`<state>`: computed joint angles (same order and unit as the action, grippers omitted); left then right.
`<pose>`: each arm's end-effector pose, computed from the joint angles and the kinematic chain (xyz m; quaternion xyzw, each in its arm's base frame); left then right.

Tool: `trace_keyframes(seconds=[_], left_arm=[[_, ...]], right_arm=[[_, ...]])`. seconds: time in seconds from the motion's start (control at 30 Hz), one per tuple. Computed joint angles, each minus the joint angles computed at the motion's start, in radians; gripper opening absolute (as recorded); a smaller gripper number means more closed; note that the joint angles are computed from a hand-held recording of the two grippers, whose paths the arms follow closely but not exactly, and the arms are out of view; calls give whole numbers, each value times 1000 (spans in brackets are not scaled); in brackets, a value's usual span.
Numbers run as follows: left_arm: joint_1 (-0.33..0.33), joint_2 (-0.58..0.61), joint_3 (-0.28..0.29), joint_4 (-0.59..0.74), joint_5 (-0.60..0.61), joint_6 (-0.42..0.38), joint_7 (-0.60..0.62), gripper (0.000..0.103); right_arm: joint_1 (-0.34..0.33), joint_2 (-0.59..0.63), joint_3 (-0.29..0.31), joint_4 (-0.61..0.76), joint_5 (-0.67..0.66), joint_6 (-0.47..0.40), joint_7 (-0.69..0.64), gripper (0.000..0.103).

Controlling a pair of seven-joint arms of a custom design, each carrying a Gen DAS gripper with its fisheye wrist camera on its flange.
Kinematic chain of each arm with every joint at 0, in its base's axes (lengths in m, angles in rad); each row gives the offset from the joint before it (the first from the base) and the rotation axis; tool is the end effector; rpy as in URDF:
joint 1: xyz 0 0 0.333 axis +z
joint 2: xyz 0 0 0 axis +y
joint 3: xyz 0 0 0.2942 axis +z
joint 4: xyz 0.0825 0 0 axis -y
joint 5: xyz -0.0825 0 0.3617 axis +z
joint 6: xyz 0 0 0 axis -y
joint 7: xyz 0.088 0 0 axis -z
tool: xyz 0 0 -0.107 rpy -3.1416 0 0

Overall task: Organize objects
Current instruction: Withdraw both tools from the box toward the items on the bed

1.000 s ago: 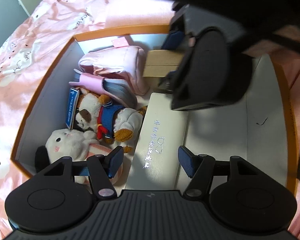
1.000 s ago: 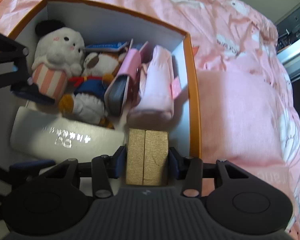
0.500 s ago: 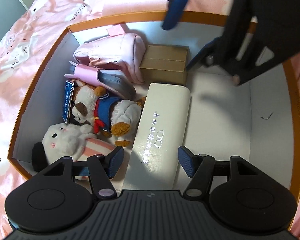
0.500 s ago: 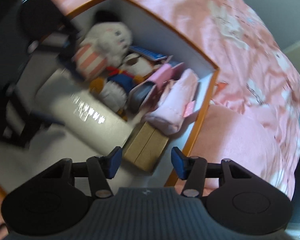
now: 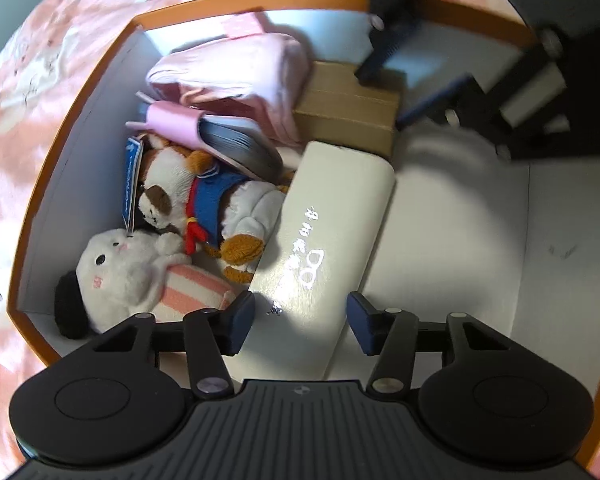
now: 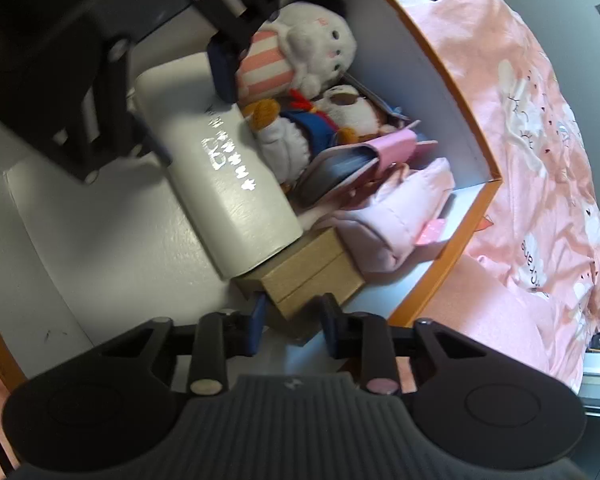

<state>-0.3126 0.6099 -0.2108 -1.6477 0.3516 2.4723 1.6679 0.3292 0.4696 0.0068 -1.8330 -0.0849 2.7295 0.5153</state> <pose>0.5956 -0.3227 0.2830 -0.3631 0.9220 -0.0621 0.1190 0.6177 0.2187 0.3167 -0.9756 0.0538 -0.2025 0.0661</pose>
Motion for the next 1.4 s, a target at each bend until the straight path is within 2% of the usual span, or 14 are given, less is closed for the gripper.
trace_keyframes(seconds=[0.23,0.33,0.43,0.53,0.6,0.7,0.8,0.87,0.97,1.03,1.1,1.13,1.3,1.4], left_arm=[[-10,2,3,15,1,-18,-23,60],[5,-58,1,-72,18,73,-29,60],[58,-152,-30,-196,-30,187,-12,60],[75,-269,-21,-343,-24,309,-40,60],[13,-324,45,-388,86,339,-173,60],[-69,-446,153,-506,413,372,-498,60],[-85,-532,172,-586,699,317,-794,60],[-77,-602,144,-653,787,246,-913,60],[-64,-735,77,-780,893,97,-1070,60],[-46,-797,41,-848,855,60,-1104,60],[-46,-893,27,-929,744,37,-1058,60],[-63,-948,20,-972,691,-7,-1047,60],[-4,-1010,-54,-1065,614,-38,-1051,60],[26,-1032,-80,-1088,569,-53,-1032,60]], right_arm=[[-12,-22,12,-36,34,23,-2,30],[-39,-49,44,-49,108,0,2,30],[-57,-92,71,-88,193,31,25,31],[-119,-140,153,-123,383,44,-19,36],[-161,-169,211,-136,558,37,-80,42],[-201,-209,279,-160,837,45,-192,42],[-211,-227,325,-174,1101,84,-325,45],[-209,-242,347,-185,1270,106,-419,50],[-195,-269,346,-201,1444,82,-492,50],[-176,-282,336,-211,1525,75,-519,50],[-153,-293,322,-219,1589,80,-546,50],[-139,-295,312,-221,1599,81,-546,50],[-59,-300,262,-245,1537,90,-539,51],[-15,-314,229,-266,1467,60,-532,51]])
